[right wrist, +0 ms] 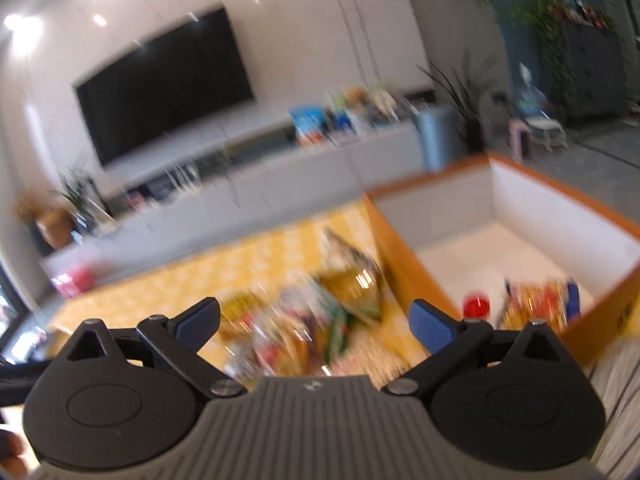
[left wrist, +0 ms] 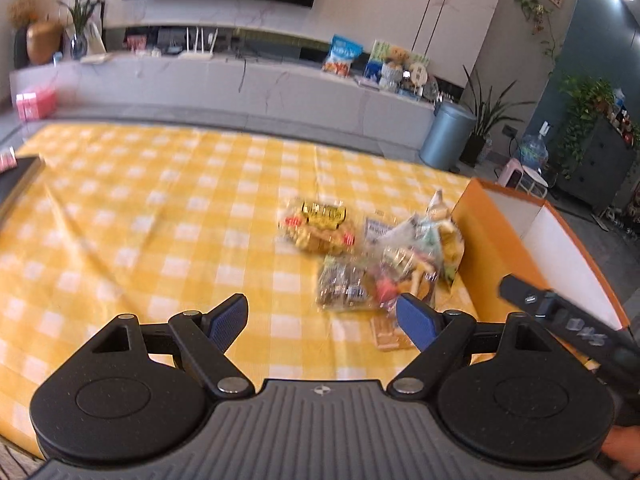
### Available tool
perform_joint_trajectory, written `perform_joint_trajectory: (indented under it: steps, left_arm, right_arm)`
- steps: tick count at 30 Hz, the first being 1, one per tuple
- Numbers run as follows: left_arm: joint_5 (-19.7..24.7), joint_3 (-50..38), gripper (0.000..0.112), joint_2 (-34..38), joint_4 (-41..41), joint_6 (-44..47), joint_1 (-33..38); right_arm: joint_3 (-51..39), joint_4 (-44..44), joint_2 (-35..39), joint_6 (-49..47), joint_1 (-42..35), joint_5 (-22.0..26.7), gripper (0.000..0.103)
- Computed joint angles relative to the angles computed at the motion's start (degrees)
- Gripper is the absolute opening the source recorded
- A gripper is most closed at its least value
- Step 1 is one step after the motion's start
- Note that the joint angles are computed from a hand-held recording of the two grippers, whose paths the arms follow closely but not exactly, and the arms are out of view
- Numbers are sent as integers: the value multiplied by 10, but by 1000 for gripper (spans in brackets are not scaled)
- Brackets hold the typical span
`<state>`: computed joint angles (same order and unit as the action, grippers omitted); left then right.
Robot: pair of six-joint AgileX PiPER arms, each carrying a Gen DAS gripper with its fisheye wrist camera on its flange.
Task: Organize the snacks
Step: 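Withdraw both grippers from the box back toward the snack pile, then lower the right gripper onto the clear MILNI candy bag and grasp it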
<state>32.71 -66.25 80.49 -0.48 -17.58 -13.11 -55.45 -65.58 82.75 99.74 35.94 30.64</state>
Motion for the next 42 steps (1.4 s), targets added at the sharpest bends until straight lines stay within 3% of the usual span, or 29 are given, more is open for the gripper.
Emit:
perform_joint_trajectory:
  steps: [4,8,13,18,27,32,36,42]
  left_arm:
    - [-7,25,98,7,-32,37,10]
    - [-23,39,98,13,-17,18,2]
    - [-29,44,98,14,94,-75,-21]
    - [-28,41,98,21,59,-53,-3]
    - [-26,40,98,38,46,-50,9]
    - [-22,41,98,39,45,-52,10]
    - [-18,39,97,39,48,-54,10]
    - [-12,36,97,40,54,-58,10]
  right_arm:
    - [-36,-9,88,114,41,128,97]
    - [-60,24,136,174,29,128,96]
    - [-148,40,235,180,47,237,99]
    - [-241,114,295,135,29,302,100]
    - [-291,118,340,145,20,325,100]
    - [-278,131,327,172,9,299,100]
    - [-323,136,355,164,15,345,100]
    - [-345,110,383,168,24,363,100]
